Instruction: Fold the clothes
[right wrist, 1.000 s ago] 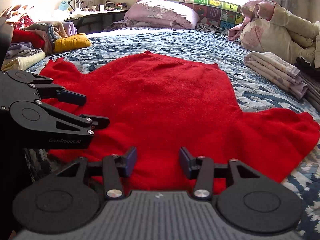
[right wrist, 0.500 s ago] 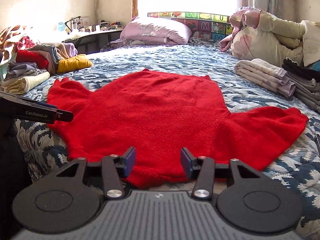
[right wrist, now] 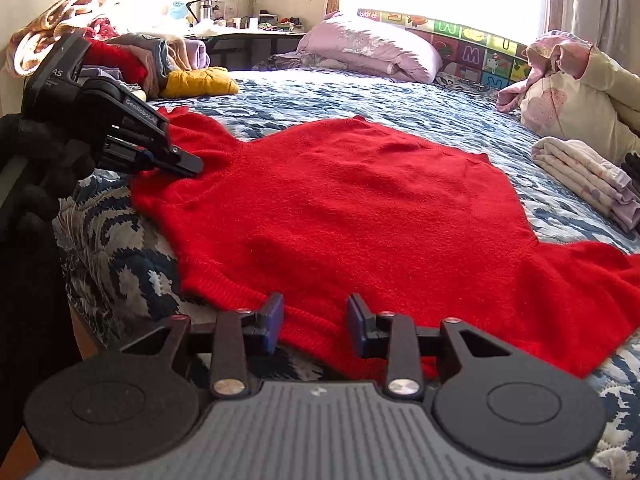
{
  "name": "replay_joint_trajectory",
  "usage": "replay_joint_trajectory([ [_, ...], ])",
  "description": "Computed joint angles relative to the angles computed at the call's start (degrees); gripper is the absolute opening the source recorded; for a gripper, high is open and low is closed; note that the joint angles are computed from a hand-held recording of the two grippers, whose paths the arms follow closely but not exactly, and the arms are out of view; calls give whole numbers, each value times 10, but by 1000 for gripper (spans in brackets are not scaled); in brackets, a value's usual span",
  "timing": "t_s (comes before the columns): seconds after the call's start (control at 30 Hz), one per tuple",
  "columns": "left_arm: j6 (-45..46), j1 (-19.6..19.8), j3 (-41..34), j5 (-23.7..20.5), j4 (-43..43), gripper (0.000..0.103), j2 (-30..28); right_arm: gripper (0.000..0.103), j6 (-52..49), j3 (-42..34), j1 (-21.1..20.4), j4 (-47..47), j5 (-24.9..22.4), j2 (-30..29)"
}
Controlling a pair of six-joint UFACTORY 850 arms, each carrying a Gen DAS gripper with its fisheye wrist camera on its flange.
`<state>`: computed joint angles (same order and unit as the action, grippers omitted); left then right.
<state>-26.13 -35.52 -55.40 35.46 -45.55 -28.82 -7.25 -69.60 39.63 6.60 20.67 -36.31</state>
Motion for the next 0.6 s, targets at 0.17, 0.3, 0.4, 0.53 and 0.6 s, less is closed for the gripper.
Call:
replay_joint_trajectory([
  [0.17, -87, 19, 21, 60, 80, 17, 12, 36, 1, 8, 0, -7, 12, -1],
  [0.3, -75, 45, -21, 22, 146, 23, -17, 37, 15, 7, -2, -19, 11, -2],
  [0.4, -69, 70, -19, 34, 90, 22, -27, 38, 16, 7, -2, -18, 13, -2],
  [0.53, -120, 90, 20, 104, 27, 20, -12, 39, 23, 11, -3, -24, 18, -1],
  [0.6, -195, 97, 41, 132, 80, 23, -6, 40, 33, 14, -4, -34, 22, 0],
])
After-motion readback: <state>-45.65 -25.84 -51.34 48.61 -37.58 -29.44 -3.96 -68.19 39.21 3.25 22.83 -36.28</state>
